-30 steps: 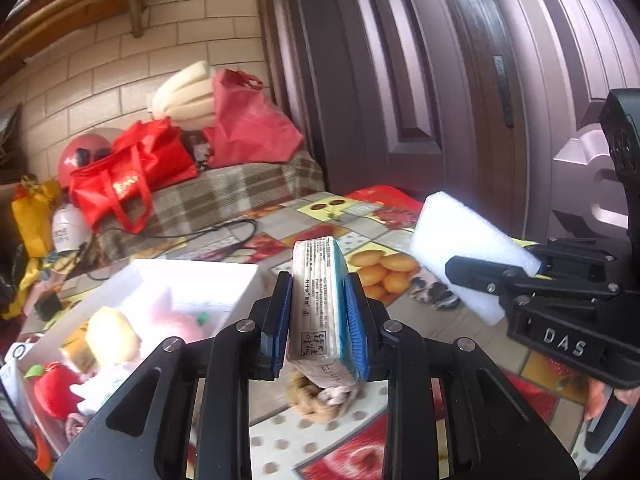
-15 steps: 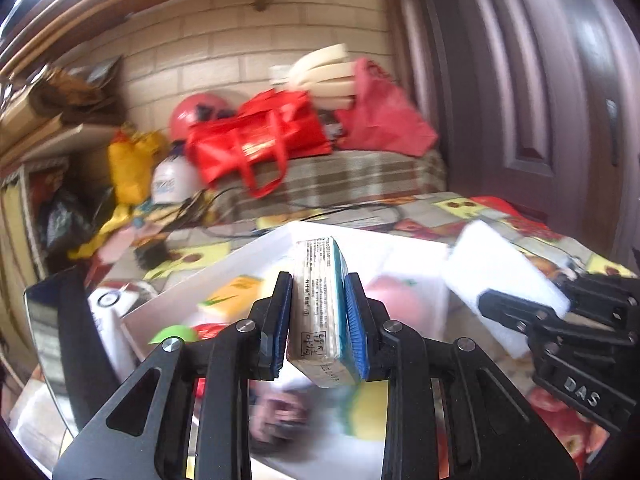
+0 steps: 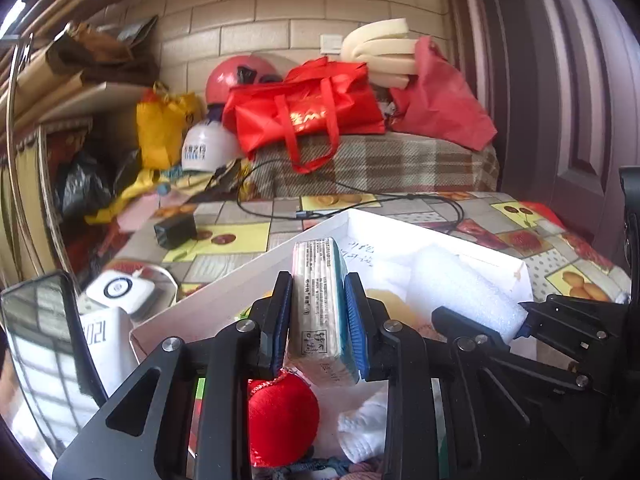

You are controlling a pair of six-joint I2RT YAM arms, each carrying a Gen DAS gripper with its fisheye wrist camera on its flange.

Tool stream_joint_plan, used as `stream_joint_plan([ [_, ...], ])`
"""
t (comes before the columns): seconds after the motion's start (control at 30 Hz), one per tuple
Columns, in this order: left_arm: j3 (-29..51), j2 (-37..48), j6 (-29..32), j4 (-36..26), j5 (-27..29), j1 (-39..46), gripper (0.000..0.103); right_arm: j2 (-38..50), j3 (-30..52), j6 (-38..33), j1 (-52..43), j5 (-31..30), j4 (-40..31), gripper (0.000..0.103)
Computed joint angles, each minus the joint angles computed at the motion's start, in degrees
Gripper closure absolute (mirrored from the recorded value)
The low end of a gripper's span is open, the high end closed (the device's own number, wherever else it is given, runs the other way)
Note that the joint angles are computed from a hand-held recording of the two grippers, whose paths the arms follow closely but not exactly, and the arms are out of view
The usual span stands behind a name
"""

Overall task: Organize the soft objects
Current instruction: 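Carry the tissue pack and foam pad over the white tray and open both tools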

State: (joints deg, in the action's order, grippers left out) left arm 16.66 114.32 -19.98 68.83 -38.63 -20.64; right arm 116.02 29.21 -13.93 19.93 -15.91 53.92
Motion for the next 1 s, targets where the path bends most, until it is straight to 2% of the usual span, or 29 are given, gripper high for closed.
stream_joint_plan([
  [0.17, 0.37, -0.14, 0.67, -0.31, -0.21, 0.01, 0.077, 0.12, 0.56, 1.6, -1.22, -1.72, -0.57, 0.084],
  [0.27, 0.15, 0.24, 1.03, 0.86, -0.89, -0.18, 0.077, 0.11, 0.26, 1.83, -1.23, -1.35, 0.17, 0.084],
  [0.43, 0.89, 0.03, 0.4, -0.74, -3.49, -1.77, 0.077, 0.04, -0.46, 2.1, -1.06, -0.91, 1.97, 0.083],
  [0.67, 0.93, 0.03, 0.46, -0.75, -4.01, -2.17, 0.077, -0.32, -1.19, 2.24, -0.92, -0.58, 2.92, 0.081],
  [0.7, 0.84, 0.22, 0.51, -0.26, -4.29, -2.38, 0.077, -0.37, -1.13, 2.24, -0.85, -0.36, 2.82, 0.078],
  [0.77, 0.59, 0.4, 0.12, 0.45, -5.2, -2.77, 0.077, -0.37, -1.31, 2.7, -0.66, 0.49, 3.44, 0.044],
  [0.8, 0.02, 0.71, -0.37, 1.9, -5.39, -2.72, 0.077, -0.33, -1.2, 3.42, -0.71, 1.59, 3.49, 0.036],
  [0.83, -0.6, 0.71, -0.7, 2.98, -5.48, -2.56, 0.072, -0.29, -0.77, 4.25, -1.11, 1.67, 2.93, 0.022],
  [0.87, -1.07, 0.78, -1.07, 3.91, -5.79, -2.57, 0.064, -0.28, -0.54, 4.82, -1.5, 1.35, 2.58, 0.016],
  [0.9, -1.46, 0.96, -1.72, 4.69, -6.94, -2.85, 0.059, -0.3, -0.65, 5.07, -1.8, 0.87, 2.86, 0.016],
  [0.93, -2.05, 1.23, -2.25, 5.92, -8.32, -3.28, 0.045, -0.31, -1.11, 5.17, -1.95, 0.58, 3.88, 0.015],
  [0.97, -2.73, 1.77, -2.51, 7.9, -9.56, -3.64, 0.027, -0.3, -1.84, 5.1, -1.88, 0.56, 5.43, 0.012],
  [1.0, -3.55, 2.59, -2.5, 10.68, -10.46, -4.05, 0.017, -0.25, -2.56, 4.99, -1.62, 0.81, 6.88, 0.007],
])
